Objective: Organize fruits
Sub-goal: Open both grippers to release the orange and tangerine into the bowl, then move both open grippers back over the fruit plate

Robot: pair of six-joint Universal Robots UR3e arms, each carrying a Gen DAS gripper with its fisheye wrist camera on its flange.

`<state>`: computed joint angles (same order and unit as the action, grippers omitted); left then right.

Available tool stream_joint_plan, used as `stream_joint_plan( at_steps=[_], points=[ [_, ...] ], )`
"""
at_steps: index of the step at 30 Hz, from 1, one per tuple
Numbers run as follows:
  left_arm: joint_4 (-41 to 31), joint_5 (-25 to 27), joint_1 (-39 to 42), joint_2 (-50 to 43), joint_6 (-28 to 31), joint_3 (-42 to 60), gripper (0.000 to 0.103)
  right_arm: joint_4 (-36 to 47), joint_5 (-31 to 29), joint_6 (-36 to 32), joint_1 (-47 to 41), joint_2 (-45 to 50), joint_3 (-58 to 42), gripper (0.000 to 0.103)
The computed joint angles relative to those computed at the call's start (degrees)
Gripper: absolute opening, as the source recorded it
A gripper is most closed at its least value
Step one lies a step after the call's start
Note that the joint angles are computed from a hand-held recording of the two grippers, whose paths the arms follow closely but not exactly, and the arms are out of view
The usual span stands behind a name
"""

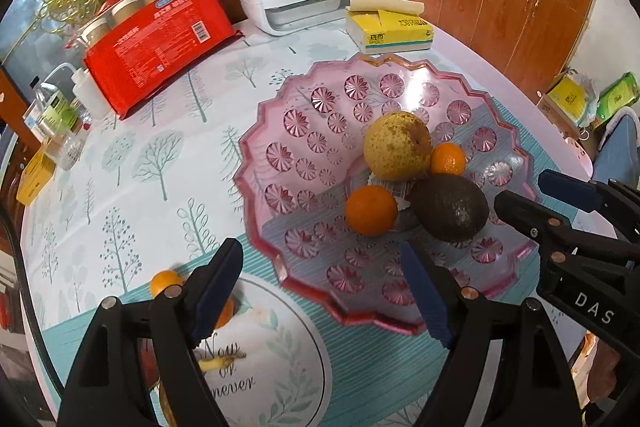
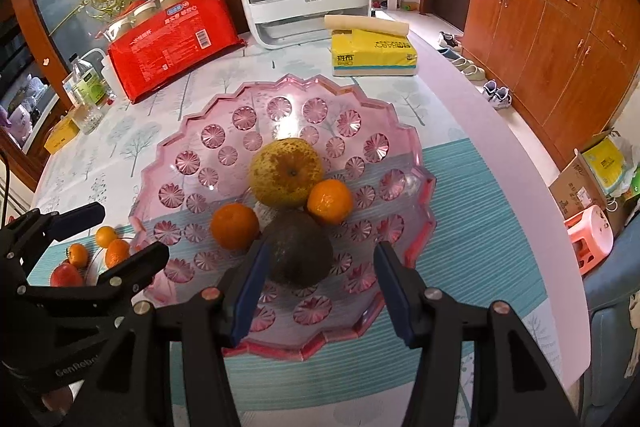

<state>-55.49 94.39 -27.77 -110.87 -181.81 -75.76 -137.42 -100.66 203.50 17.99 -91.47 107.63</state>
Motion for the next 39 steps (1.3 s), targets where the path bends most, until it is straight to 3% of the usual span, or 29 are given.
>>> stream_joint_plan(
  at_steps=[14, 25, 31, 39],
  points=[
    [2.6, -1.3, 3.0, 16.2, -1.8, -19.4, 0.081, 2.3, -3.3, 4.2, 8.2, -4.0, 2.3, 0.055],
    [-0.1, -2.6, 13.4, 36.3, 1.8, -36.0, 0.081, 2.8, -3.1, 8.0, 18.7, 1.4, -3.8, 0.055],
    [-5.5, -3.8, 25.0, 48.2, 8.7, -41.1, 0.083, 2.5, -1.4, 7.0, 22.9, 8.6, -12.1, 0.055],
    [-17.4, -11.6, 49.8, 61.2, 29.2, -44.5, 0.084, 6.0, 2.0, 6.6, 27.3, 22.8, -28.8, 0.055]
  ],
)
